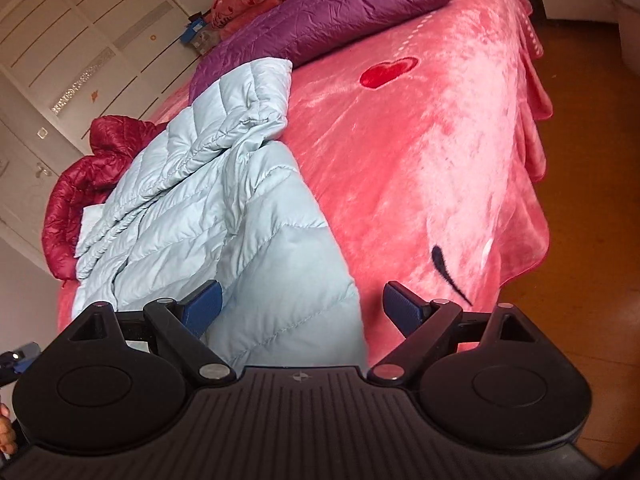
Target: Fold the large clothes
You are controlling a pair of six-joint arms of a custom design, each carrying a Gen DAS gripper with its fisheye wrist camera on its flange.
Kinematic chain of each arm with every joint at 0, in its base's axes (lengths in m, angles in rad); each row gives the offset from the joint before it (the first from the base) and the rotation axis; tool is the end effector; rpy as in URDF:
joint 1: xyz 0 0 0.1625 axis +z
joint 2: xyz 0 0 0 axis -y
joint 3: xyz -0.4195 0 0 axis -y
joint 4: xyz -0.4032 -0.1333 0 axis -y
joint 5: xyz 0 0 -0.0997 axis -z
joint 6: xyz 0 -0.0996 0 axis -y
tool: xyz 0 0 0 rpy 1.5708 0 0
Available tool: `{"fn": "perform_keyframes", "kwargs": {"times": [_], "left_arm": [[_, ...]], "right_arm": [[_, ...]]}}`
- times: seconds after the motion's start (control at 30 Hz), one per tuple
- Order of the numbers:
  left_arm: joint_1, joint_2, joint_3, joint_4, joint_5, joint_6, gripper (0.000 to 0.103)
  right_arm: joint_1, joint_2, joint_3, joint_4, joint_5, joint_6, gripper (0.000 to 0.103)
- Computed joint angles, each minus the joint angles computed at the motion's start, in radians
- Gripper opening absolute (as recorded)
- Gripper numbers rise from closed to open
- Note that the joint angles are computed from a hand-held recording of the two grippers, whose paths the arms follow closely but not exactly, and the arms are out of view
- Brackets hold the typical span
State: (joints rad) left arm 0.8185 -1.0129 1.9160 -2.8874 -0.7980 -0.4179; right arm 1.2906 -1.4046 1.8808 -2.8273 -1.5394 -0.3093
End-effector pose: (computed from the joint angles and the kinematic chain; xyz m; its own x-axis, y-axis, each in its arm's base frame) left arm -0.2562 -0.5706 0.1765 -0.9069 -0.0114 -0.4212 0.2819 0.7265 -0.6267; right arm -0.0261 -0.5842 0.3908 -0.9806 0.0352 0.1929 -0.1070 0.7282 -0.6769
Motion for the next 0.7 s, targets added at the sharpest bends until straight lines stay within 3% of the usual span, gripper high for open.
{"fn": "perform_keyframes", "kwargs": {"times": [0.13,0.23,0.5,0.7], "left_arm": [[0.002,-0.008,0.017,0.044,-0.047,-0.04,0.067],[0.005,-0.01,0.025,0.068,-0.068,-0.065,0.067],[0.004,-0.025,0.047,0.071,-0.131,-0.074,0.069],[0.004,-0.035,0.056,0.079,-0.172,-0.085,0.069]], "right_arm": [[0.006,0.006,-0.008,0.07,0.02,-0.033,0.103],[0.034,0.018,-0.011,0.088,-0.049,-0.056,0.103],[0.041,0.008,-0.027,0.193,-0.062,0.021,0.103],[0.05,-0.01,-0.028,0.261,-0.06,0.003,0.103]]}}
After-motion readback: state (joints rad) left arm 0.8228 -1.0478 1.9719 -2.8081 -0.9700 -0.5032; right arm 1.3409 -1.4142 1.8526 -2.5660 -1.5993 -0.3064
